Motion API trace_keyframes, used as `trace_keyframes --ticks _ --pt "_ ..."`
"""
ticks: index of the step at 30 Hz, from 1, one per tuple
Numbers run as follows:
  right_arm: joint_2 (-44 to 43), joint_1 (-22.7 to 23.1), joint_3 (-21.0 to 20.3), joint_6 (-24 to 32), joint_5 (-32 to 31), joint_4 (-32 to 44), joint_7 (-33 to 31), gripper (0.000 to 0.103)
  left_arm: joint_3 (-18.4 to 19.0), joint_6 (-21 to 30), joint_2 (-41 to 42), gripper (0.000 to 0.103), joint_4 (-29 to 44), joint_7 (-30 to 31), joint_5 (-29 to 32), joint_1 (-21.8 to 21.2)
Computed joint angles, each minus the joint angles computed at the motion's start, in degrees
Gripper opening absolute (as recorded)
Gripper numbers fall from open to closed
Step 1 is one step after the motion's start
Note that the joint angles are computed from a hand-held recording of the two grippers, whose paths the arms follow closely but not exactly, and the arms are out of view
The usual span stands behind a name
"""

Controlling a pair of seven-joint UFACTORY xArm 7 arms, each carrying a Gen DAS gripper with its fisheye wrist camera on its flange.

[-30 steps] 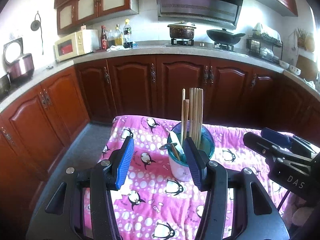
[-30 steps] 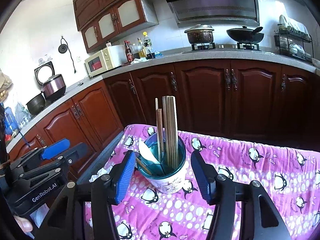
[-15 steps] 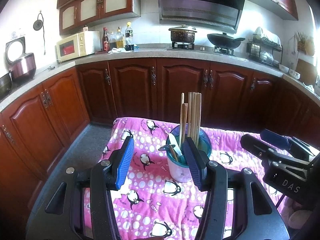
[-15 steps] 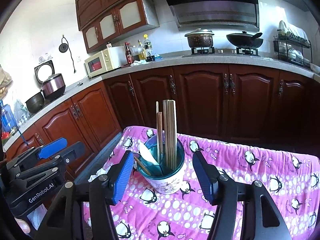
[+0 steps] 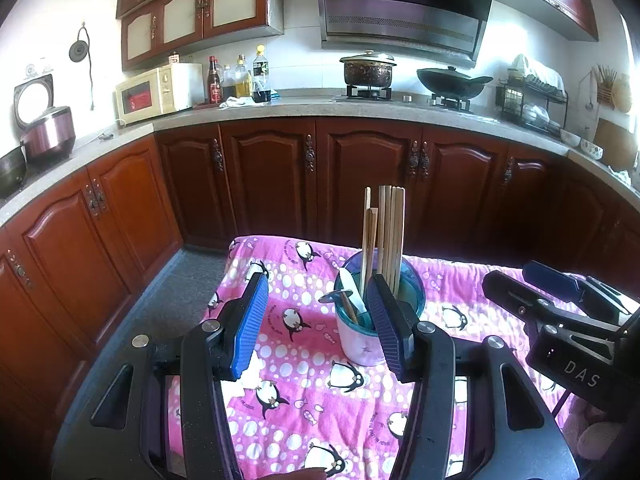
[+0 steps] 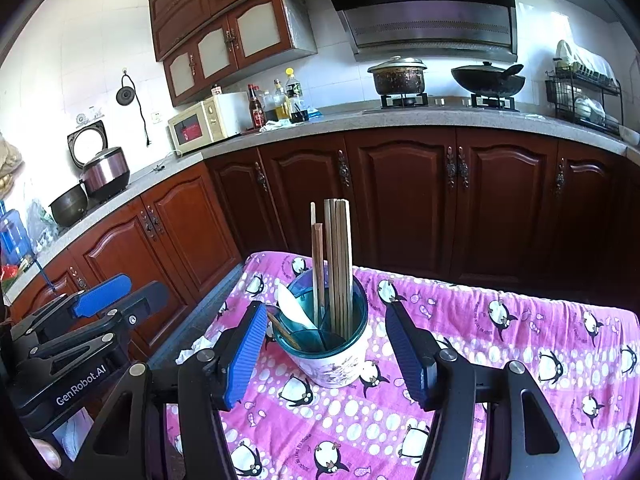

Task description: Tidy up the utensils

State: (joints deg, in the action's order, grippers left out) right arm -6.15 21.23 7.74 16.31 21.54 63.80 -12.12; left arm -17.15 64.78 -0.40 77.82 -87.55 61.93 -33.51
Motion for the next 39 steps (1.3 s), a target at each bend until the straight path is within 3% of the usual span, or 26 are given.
trace_keyframes --ticks 39 --pt "1.0 -0.3 0.4 0.1 -0.7 0.4 1.4 0.061 0.2 0.3 0.3 0.051 0.3 0.4 -0.2 -0.1"
